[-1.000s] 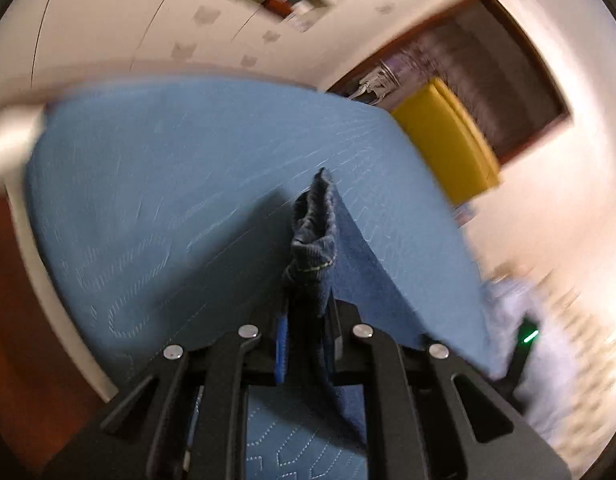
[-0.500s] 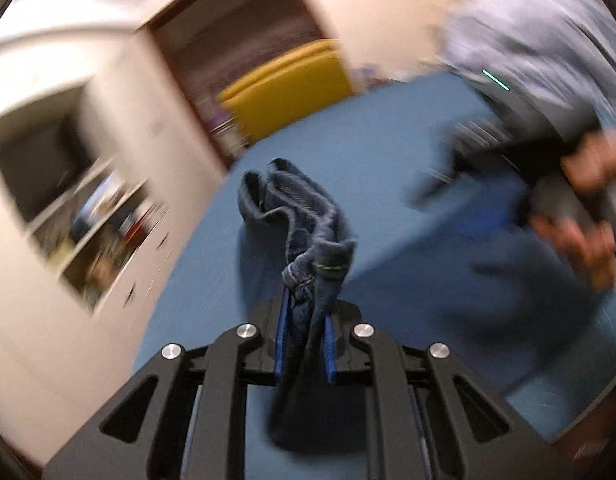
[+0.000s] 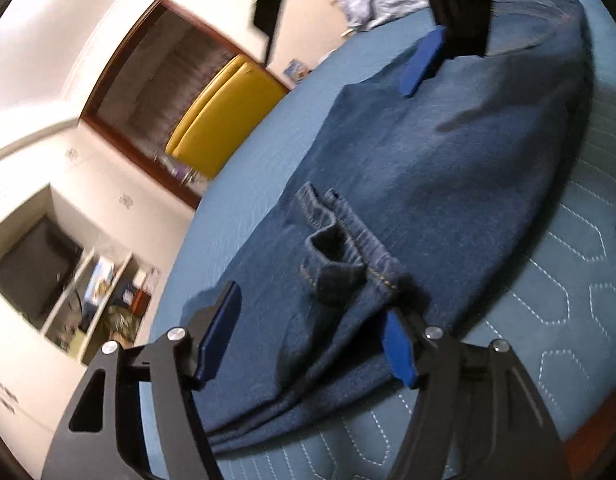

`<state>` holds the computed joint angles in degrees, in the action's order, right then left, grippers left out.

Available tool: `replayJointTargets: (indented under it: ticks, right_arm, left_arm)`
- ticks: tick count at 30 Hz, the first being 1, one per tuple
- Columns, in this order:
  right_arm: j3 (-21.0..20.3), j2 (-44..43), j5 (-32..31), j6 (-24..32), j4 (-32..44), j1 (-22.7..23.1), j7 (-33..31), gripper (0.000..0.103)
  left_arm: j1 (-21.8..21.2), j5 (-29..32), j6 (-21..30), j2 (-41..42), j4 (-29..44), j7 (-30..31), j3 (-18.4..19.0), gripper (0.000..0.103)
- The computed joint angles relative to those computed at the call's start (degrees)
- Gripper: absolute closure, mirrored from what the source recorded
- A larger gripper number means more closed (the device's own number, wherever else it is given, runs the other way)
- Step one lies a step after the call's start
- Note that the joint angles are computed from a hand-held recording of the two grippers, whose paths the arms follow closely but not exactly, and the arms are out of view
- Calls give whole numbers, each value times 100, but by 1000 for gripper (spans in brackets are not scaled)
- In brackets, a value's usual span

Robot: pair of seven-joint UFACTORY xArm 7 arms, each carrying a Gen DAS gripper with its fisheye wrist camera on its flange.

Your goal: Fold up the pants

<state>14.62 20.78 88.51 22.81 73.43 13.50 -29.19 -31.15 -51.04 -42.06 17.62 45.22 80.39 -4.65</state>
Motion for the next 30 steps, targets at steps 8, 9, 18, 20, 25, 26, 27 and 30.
replayJointTargets:
  ticks: [8, 9, 18, 20, 25, 26, 27, 30]
  right_arm:
    - [77, 228, -352, 98, 138, 63, 416, 11]
    - [100, 252, -369, 111, 163, 52, 445, 11]
    - [251, 770, -744, 897, 802, -97, 1092, 11]
    - [279, 971, -1039, 1053, 1032, -73, 1428, 11]
    - [418, 1482, -2051, 1226, 1738, 76, 2214, 11]
    - [472, 1567, -2160, 1241, 1851, 71, 2280, 11]
    - [482, 1678, -2327, 1221, 2012, 112, 2408, 11]
    - [506, 1928, -2664, 789, 2325, 191, 2647, 12]
  left_arm:
    - [-103, 318, 282, -8, -182, 228, 60, 82]
    - [-111, 289, 250, 14, -180, 185, 62, 83]
    - [240, 456, 778, -601, -123, -589, 54, 91]
    - [287, 370, 974, -737, -70, -598, 73, 91]
    - [351, 178, 1139, -952, -53, -541, 27, 91]
    - [368, 170, 1134, -979, -67, -550, 7, 91]
    - [382, 160, 1129, -1004, -78, -546, -13, 91]
    - [388, 137, 1021, -1056, -187, -468, -89, 91]
